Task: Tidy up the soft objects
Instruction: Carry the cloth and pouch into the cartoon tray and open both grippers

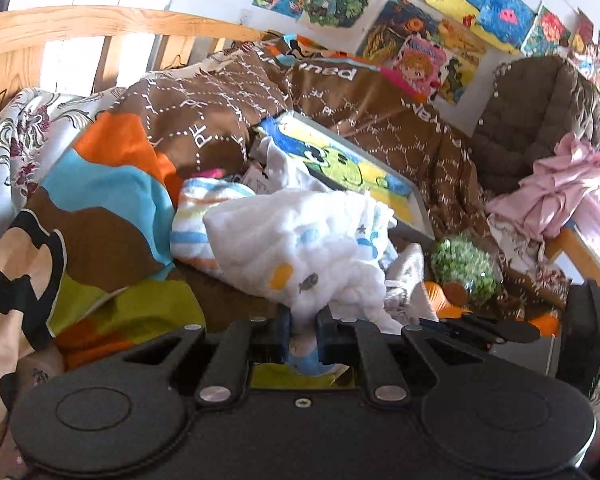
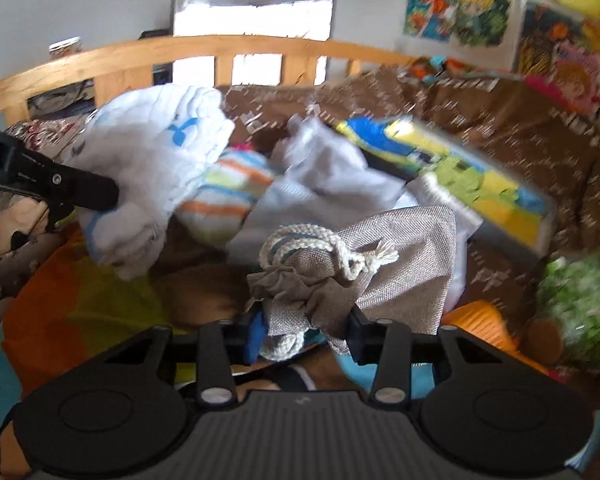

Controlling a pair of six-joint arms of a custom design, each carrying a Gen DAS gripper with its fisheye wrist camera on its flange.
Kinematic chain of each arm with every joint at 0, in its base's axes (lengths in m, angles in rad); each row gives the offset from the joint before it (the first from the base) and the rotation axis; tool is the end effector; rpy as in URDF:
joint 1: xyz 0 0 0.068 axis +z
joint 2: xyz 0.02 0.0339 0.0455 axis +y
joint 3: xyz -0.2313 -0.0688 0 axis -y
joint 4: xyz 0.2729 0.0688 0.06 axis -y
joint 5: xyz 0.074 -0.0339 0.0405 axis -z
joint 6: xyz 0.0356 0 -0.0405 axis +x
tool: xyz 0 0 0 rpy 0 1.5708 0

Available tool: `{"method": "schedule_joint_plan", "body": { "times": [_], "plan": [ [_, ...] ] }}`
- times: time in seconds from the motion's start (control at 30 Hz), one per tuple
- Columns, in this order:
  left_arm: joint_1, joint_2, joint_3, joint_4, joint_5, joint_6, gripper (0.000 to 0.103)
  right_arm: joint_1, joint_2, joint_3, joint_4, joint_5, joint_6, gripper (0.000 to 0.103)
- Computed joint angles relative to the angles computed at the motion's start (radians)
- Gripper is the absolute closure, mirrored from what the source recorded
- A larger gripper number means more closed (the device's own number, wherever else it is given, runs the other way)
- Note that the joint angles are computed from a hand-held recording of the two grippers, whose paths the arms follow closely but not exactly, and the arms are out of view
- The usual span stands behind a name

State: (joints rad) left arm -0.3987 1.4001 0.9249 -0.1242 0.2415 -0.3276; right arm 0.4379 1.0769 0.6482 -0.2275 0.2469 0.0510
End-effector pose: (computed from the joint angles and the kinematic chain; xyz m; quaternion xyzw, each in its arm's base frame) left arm 0.3105 -0.1400 0.2087 0.0874 0.8754 -0.2642 0.3954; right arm 0.2477 0.1064 0.1921 -0.1178 0.8843 -0.0012 0.4519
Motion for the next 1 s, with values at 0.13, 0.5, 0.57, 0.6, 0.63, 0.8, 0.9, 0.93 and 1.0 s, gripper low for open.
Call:
{"method": "schedule_joint_plan", "body": {
  "times": [0.13, 0.5, 0.57, 0.6, 0.63, 0.8, 0.9, 0.93, 1.0],
  "plan": [
    [0.001, -0.009, 0.002, 0.039, -0.001, -0.016, 0.091, 0.026, -0.078, -0.044, 0.047, 0.110, 0.019, 0.057],
    [-0.034, 0.141, 0.188, 0.120, -0.014, 0.002, 0.091, -0.040, -0.161, -0.069, 0.159, 0.144, 0.016, 0.056],
    [-0.043, 0.200, 0.250, 0.128, -0.014, -0.002, 0.091, -0.070, -0.142, -0.044, 0.198, 0.144, 0.001, 0.056],
    [-0.045, 0.227, 0.279, 0.131, -0.011, -0.002, 0.091, -0.091, -0.125, -0.025, 0.215, 0.131, 0.001, 0.056],
    [-0.050, 0.265, 0.320, 0.133, -0.010, -0.004, 0.091, -0.112, -0.105, -0.005, 0.236, 0.124, 0.004, 0.056],
    [-0.068, 0.438, 0.514, 0.142, -0.018, -0.018, 0.091, -0.235, 0.100, 0.161, 0.364, 0.071, 0.040, 0.056],
    [-0.073, 0.572, 0.687, 0.116, -0.019, -0.018, 0.091, -0.316, 0.236, 0.261, 0.416, 0.007, 0.059, 0.056],
    [-0.076, 0.620, 0.751, 0.103, -0.019, -0.015, 0.091, -0.340, 0.280, 0.288, 0.431, -0.015, 0.062, 0.056],
    [-0.075, 0.727, 0.895, 0.067, -0.011, -0.003, 0.091, -0.386, 0.369, 0.343, 0.449, -0.056, 0.071, 0.056]
  ]
}}
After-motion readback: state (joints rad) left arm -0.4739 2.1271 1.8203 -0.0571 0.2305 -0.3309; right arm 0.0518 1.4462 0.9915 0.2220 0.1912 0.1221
